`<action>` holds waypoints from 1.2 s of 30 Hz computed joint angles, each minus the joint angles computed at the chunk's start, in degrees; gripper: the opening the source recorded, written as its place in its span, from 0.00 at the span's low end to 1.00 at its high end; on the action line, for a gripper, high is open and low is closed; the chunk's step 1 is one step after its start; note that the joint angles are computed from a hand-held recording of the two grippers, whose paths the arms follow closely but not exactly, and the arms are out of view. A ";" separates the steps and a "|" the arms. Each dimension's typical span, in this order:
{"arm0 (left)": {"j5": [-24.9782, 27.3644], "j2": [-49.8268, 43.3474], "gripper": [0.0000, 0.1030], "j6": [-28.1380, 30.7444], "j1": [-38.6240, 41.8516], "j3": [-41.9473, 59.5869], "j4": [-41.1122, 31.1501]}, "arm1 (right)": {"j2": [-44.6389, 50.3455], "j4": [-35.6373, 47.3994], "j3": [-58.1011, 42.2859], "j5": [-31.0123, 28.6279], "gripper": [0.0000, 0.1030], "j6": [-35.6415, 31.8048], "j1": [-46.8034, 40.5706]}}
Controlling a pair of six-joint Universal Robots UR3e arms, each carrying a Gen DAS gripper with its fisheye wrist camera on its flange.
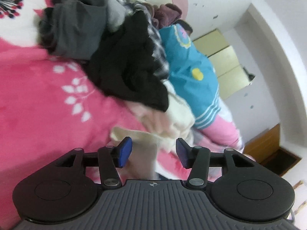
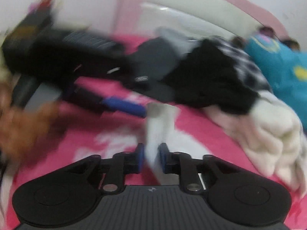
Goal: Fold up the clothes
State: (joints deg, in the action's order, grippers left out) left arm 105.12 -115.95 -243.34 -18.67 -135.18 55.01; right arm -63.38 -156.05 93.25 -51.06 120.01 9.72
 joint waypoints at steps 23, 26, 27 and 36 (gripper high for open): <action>11.49 2.86 0.24 9.37 -3.75 31.07 -60.92 | -28.11 35.10 28.65 22.66 0.43 15.62 -52.90; 15.26 -0.12 0.08 12.58 -5.05 38.07 -66.29 | -24.28 30.82 30.58 23.72 0.42 19.17 -55.24; 17.04 -1.13 0.07 14.00 -5.31 40.57 -67.51 | -23.54 33.43 30.08 24.72 0.42 17.69 -56.35; 32.84 -14.94 0.06 40.91 -4.01 72.25 -63.40 | -21.71 38.45 30.02 27.51 0.42 11.92 -58.69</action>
